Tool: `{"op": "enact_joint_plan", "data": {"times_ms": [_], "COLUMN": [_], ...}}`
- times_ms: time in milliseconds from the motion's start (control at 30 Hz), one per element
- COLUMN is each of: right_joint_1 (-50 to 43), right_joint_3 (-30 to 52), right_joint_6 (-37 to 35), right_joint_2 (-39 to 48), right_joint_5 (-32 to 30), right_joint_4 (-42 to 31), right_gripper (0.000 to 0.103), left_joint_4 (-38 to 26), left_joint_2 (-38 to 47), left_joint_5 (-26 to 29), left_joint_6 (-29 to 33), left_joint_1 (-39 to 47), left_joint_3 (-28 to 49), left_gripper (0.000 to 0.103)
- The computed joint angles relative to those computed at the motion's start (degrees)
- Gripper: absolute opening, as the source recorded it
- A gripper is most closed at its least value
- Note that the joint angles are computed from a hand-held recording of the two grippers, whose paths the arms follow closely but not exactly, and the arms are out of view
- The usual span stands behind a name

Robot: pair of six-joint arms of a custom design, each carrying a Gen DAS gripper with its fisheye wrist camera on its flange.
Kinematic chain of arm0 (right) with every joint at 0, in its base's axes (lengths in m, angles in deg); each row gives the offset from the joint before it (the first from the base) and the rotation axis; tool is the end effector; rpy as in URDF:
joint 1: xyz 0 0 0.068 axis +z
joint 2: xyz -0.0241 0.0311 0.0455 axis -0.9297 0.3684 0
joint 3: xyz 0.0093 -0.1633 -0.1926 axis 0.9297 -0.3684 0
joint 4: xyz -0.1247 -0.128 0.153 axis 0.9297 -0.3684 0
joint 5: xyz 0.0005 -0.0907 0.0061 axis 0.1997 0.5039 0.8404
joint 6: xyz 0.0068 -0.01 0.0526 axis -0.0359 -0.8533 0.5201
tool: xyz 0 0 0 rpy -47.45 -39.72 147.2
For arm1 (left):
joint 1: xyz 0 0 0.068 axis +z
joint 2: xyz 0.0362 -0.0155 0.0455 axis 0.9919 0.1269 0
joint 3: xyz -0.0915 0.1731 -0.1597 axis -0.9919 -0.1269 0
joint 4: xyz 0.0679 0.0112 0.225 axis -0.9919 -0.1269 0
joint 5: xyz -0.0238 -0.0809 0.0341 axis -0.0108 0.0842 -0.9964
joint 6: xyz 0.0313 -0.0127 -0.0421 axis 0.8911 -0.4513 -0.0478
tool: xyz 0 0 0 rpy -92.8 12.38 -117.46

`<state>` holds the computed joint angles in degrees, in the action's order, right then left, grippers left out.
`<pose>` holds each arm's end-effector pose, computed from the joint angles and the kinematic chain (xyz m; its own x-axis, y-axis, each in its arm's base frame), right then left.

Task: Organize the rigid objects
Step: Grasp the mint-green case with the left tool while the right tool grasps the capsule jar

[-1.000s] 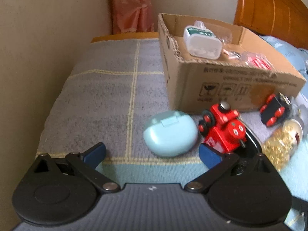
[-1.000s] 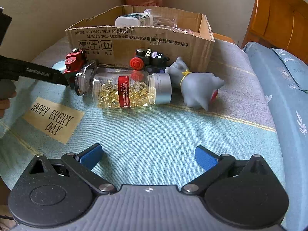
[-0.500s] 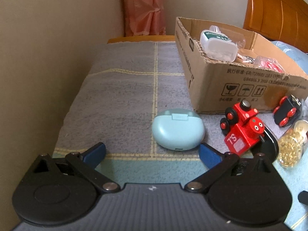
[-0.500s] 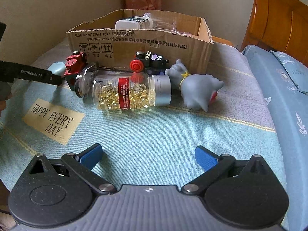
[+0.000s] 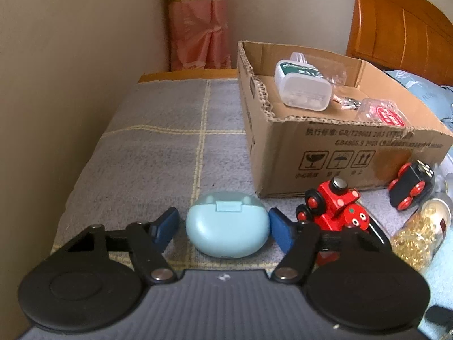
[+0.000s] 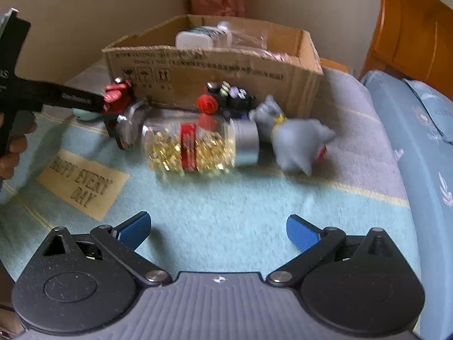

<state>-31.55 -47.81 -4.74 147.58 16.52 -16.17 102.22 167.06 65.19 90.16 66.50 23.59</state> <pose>0.1760 0.1076 0.0706 -0.7227 0.2276 -0.6526 0.3135 0.9494 -0.0161 0.3580 -0.1101 0.0522 -0.6275 0.3347 -0.7030 0.4829 0.8756 -0.0142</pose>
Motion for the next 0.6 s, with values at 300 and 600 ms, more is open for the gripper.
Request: {"op": "enact_joint_plan", "data": {"times_ms": [300, 600], "right_joint_1": [-6.11, -9.59], "right_joint_3": [1.09, 4.36], "right_joint_6": [-8.81, -13.64], "right_joint_2": [-0.36, 3.41], "right_joint_5": [-3.07, -5.09], "right_joint_4": [6.11, 8.93], "right_gripper": [0.103, 0.103], "left_joint_4": [-0.36, -1.05], "left_joint_2": [0.14, 0.39], "left_joint_5": [0.45, 0.18], "left_joint_6": [0.28, 0.05], "left_joint_1": [0.17, 0.00], "left_joint_3": [0.35, 1.02], "left_gripper": [0.068, 0.068]}}
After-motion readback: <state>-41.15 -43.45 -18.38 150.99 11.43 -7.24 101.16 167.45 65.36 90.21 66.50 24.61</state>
